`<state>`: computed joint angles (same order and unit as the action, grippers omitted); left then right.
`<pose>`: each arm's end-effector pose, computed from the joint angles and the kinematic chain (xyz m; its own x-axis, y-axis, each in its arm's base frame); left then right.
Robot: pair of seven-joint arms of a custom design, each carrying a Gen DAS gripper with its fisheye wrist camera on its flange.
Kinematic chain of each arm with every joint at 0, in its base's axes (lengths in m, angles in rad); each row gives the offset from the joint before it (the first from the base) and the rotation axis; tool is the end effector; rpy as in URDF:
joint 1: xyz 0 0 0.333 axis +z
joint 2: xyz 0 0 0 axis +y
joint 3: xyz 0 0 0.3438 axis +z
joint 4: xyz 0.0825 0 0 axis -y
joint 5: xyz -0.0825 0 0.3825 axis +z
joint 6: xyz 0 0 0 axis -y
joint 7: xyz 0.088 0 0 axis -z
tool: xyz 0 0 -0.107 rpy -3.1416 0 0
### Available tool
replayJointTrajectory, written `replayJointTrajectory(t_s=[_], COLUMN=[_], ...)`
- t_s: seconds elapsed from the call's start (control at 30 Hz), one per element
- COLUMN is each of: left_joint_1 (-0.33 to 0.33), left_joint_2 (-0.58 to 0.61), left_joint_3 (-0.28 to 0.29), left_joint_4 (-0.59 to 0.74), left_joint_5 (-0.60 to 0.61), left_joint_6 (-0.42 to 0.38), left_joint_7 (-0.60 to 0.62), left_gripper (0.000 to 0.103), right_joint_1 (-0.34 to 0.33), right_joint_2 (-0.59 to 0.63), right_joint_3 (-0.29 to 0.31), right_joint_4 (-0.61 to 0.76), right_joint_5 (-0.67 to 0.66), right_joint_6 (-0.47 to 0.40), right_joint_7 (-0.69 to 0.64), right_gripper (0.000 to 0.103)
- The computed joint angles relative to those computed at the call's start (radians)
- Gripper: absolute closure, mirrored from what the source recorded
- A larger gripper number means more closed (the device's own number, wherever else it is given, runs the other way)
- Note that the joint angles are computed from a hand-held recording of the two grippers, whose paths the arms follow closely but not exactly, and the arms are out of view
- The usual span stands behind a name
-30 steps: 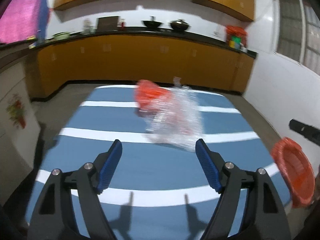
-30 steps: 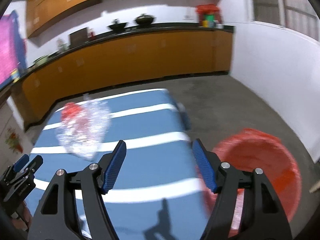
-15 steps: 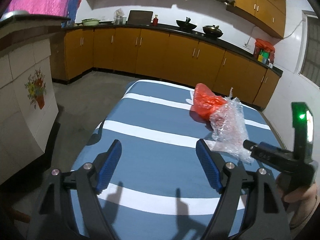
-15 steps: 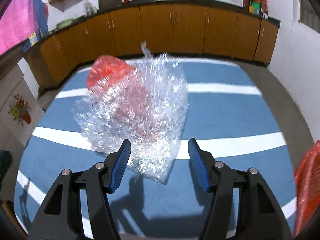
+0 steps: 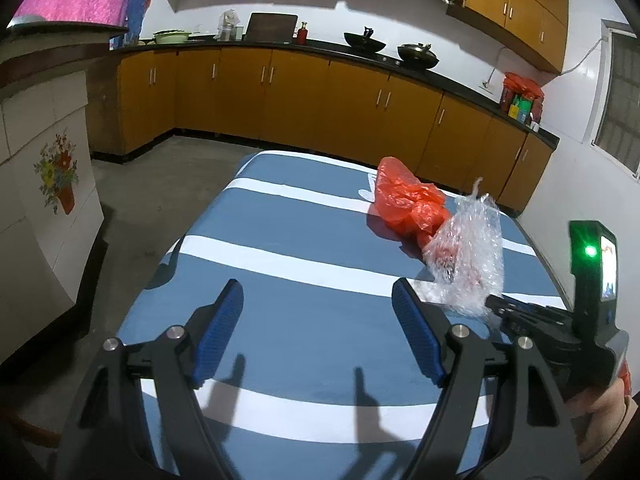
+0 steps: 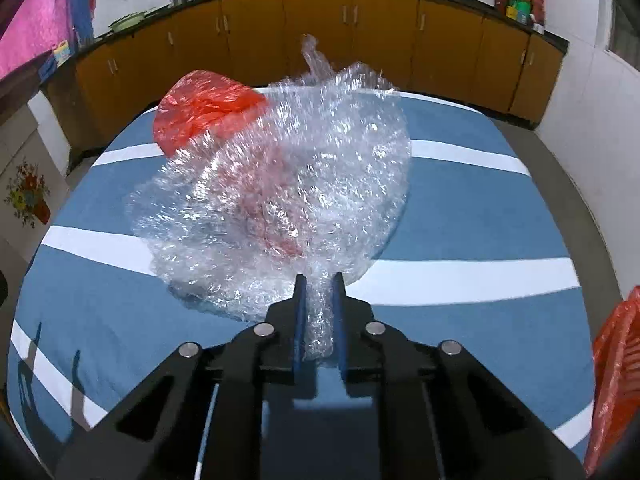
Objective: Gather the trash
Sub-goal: 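Grasp the bubble wrap with the right tool while the left tool grasps the red bag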
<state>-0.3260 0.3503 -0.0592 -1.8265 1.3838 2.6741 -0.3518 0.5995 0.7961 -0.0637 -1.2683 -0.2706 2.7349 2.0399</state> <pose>0.6123 -0.2762 0.4062 0.3025 -0.9358 0.1811 -0.5221 -0.3216 -0.7899 0.6855 0.4393 0.3759 0.3133 -0.9496 -0.0137 -0.7289 -0.2312 -0.6444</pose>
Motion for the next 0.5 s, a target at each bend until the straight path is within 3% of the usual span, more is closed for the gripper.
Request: replayJointTrajectory(t_s=[0.27, 0.33, 0.5], left_joint_1=[-0.011, -0.016, -0.01], left_joint_2=[0.08, 0.127, 0.288], left_joint_3=[0.009, 0.016, 0.0], left_joint_4=[0.116, 0.185, 0.414], left_joint_5=[-0.055, -0.1, -0.273], left_joint_6=[0.036, 0.057, 0.075], left_joint_7=[0.106, 0.17, 0.414], left_gripper=[0.027, 0.027, 0.028], right_joint_1=[0.028, 0.042, 0.016], right_joint_2=[-0.081, -0.105, -0.145], right_joint_3=[-0.091, -0.129, -0.131], right_joint_4=[-0.148, -0.189, -0.252], right_joint_5=[-0.069, -0.102, -0.129], right_joint_6=[0.087, 0.105, 0.141], right_joint_7=[0.111, 0.162, 0.219], right_gripper=[0.094, 0.095, 0.095])
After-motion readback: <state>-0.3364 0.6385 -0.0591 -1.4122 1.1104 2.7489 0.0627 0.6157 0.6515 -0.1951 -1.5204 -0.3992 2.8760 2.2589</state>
